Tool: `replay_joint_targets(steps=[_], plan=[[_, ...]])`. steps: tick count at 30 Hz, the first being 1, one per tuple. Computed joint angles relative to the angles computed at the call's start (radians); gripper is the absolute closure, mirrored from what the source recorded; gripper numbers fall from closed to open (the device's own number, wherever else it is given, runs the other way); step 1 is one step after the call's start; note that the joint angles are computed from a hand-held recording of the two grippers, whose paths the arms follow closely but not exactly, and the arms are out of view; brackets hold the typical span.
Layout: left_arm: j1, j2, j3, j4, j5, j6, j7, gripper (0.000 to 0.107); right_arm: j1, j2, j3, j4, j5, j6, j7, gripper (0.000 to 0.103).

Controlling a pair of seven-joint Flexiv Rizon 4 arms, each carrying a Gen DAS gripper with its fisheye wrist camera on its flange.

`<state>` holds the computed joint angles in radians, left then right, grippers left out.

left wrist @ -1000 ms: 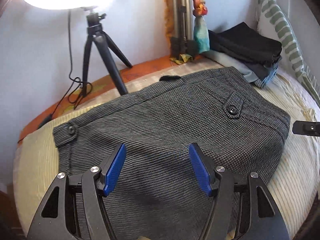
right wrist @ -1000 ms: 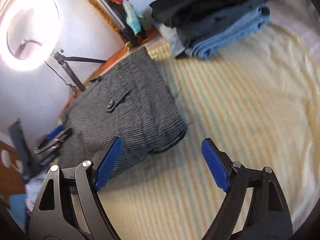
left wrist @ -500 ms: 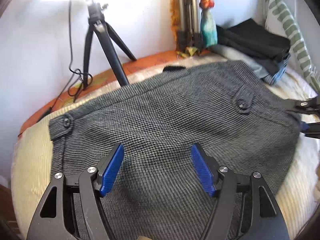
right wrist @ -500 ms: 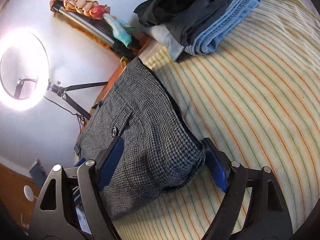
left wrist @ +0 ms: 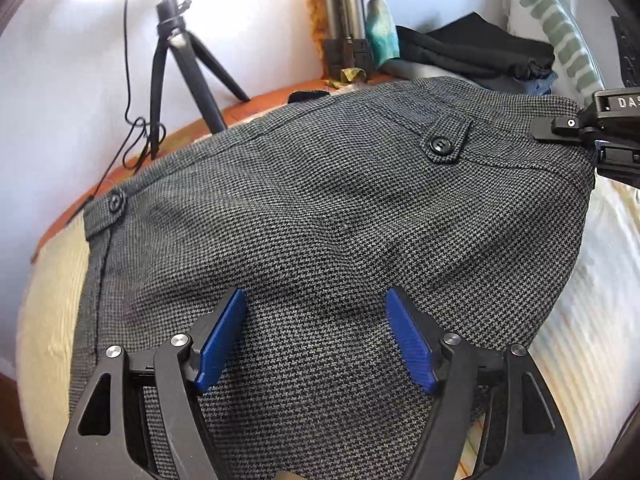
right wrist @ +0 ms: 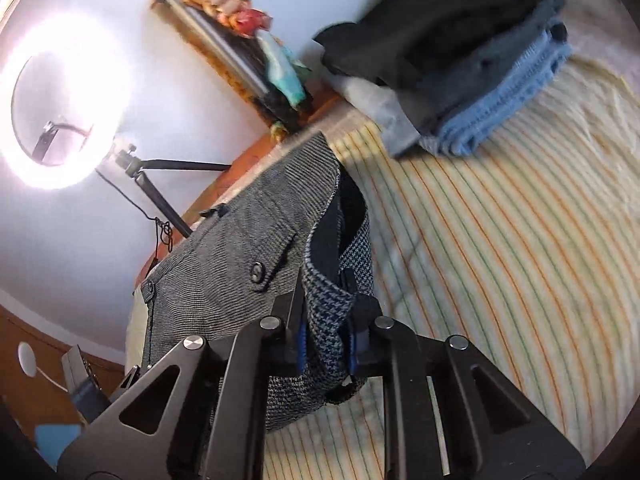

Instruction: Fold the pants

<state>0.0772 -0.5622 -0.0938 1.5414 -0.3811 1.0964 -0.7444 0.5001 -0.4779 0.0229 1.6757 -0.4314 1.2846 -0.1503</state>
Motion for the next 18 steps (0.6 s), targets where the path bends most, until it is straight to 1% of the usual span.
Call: replay_joint_targets(steps=[1, 4, 6, 8, 10, 13, 15, 18], plan=[[0.004, 0.006, 0.002, -0.004, -0.006, -0.020, -0.010, 0.034, 0.004, 0.001, -0.003, -0.011, -0.011, -0.012, -0.010, 0.089], [0.039, 0.048, -0.015, 0.028, -0.061, -0.028, 0.000, 0.034, 0.012, 0.004, -0.001, -0.050, -0.042, -0.045, -0.052, 0.089], [0.072, 0.088, -0.027, 0.064, -0.115, -0.030, 0.026, 0.034, 0.023, 0.002, -0.002, -0.080, -0.069, -0.078, -0.081, 0.089], [0.096, 0.127, -0.022, 0.097, -0.162, -0.023, 0.051, 0.034, 0.031, -0.004, 0.002, -0.114, -0.090, -0.109, -0.118, 0.089], [0.114, 0.152, -0.006, 0.115, -0.199, -0.030, 0.059, 0.034, 0.036, -0.015, 0.013, -0.155, -0.101, -0.138, -0.164, 0.089], [0.138, 0.178, 0.033, 0.121, -0.231, -0.046, 0.032, 0.034, 0.050, -0.043, 0.032, -0.232, -0.106, -0.197, -0.255, 0.089], [0.155, 0.191, 0.053, 0.125, -0.254, -0.038, 0.009, 0.034, 0.065, -0.060, 0.040, -0.281, -0.107, -0.231, -0.315, 0.089], [0.184, 0.208, 0.069, 0.144, -0.296, -0.011, 0.005, 0.034, 0.098, -0.093, 0.041, -0.356, -0.115, -0.274, -0.385, 0.090]])
